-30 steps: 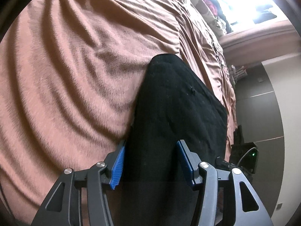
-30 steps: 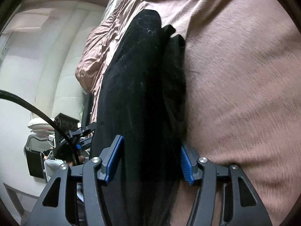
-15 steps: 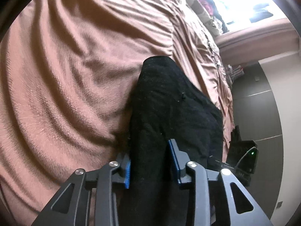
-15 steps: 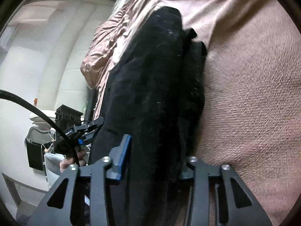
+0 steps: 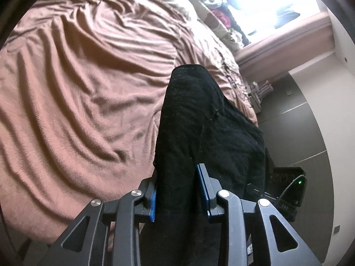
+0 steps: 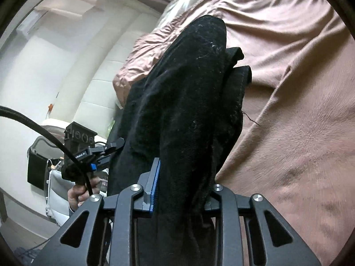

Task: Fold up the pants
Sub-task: 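Lift the folded black pants with both tools and carry them toward the headboard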

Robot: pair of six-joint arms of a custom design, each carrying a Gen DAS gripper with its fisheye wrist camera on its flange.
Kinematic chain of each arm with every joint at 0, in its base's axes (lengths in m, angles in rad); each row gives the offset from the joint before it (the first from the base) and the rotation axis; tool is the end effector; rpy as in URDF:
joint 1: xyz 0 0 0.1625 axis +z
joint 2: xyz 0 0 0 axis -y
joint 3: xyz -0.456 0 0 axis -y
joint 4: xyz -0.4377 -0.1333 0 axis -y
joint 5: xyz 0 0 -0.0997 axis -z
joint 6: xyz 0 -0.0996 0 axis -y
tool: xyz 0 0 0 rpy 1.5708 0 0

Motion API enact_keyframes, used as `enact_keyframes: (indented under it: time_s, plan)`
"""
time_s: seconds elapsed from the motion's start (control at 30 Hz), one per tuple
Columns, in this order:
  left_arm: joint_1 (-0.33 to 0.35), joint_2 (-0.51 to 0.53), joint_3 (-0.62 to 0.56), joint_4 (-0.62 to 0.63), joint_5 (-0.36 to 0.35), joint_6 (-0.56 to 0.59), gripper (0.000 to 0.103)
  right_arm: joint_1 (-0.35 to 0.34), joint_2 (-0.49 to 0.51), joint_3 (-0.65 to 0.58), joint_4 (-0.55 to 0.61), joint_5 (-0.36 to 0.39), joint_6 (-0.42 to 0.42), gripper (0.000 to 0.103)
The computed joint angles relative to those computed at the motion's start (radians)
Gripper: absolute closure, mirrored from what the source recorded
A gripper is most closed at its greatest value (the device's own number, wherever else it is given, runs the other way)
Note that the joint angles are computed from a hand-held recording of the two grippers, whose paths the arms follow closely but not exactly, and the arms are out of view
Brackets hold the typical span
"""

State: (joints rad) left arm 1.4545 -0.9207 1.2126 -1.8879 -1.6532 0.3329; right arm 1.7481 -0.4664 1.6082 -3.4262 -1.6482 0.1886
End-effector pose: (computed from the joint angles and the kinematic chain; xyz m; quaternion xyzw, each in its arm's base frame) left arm 0.0317 -0.8065 0.3028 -0.2230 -0.9739 0.0170 0.0396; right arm 0.2523 -0.6961 -0.0403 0.0188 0.9362 -0.3498 0.0278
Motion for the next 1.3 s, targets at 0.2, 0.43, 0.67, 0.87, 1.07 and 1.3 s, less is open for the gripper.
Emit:
enact_keyframes:
  time_s: [0.2,0.43,0.67,0.87,1.07,1.3]
  plan:
    - [-0.018,-0.077,0.067,-0.033,-0.016,0.020,0.071,0.038,-0.002,0.031,-0.067,-0.022,-0.022,0.079]
    - [-0.045,-0.168,0.130,-0.053,-0.029,0.038,0.071,0.085,-0.009,0.084,-0.153,-0.033,-0.050,0.079]
    - [-0.065,-0.274,0.181,-0.063,-0.039,0.037,0.071,0.136,-0.032,0.128,-0.189,-0.051,-0.071,0.079]
    - [-0.072,-0.346,0.184,-0.042,-0.041,0.041,0.071,0.179,-0.038,0.122,-0.179,-0.064,-0.095,0.079]
    - [-0.063,-0.351,0.121,0.002,-0.057,0.056,0.071,0.197,-0.018,0.072,-0.152,-0.055,-0.118,0.079]
    - [-0.035,-0.311,-0.003,0.043,-0.076,0.100,0.072,0.198,0.040,-0.042,-0.086,-0.021,-0.155,0.079]
